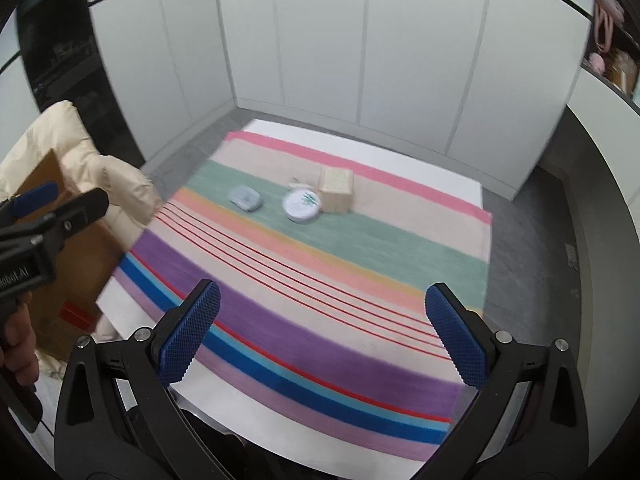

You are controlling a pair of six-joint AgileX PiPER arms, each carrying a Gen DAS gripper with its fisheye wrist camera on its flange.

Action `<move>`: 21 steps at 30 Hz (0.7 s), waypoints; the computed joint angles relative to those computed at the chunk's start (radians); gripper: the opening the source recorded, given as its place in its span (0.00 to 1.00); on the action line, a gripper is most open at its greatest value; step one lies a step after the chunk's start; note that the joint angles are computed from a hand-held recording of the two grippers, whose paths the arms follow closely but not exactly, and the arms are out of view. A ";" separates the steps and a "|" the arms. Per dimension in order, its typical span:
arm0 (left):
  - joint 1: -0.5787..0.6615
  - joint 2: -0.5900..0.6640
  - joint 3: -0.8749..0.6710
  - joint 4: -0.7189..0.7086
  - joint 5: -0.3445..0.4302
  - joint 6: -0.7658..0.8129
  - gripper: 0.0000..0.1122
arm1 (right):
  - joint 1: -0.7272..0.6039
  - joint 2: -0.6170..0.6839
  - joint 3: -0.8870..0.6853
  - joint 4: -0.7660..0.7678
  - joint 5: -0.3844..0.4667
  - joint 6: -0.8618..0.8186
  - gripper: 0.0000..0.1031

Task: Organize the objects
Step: 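Move both tools back over the rug toward the white tin and beige box, then grasp the clear plastic case with the left tool while the right tool grasps the beige box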

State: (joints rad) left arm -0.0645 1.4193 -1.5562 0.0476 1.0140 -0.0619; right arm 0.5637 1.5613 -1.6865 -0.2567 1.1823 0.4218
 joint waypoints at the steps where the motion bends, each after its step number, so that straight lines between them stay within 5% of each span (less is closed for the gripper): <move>1: -0.014 0.008 0.001 0.013 -0.007 -0.004 0.92 | -0.014 -0.008 0.014 0.007 -0.007 -0.008 1.00; 8: -0.032 0.126 0.008 0.021 -0.077 0.038 0.92 | -0.122 0.013 0.073 0.062 -0.080 -0.048 1.00; 17: 0.008 0.362 -0.046 -0.047 -0.219 0.088 0.91 | -0.179 0.191 0.064 0.111 -0.232 -0.108 1.00; 21: 0.024 0.486 -0.106 -0.052 -0.214 0.095 0.87 | -0.175 0.292 0.022 0.088 -0.297 -0.120 1.00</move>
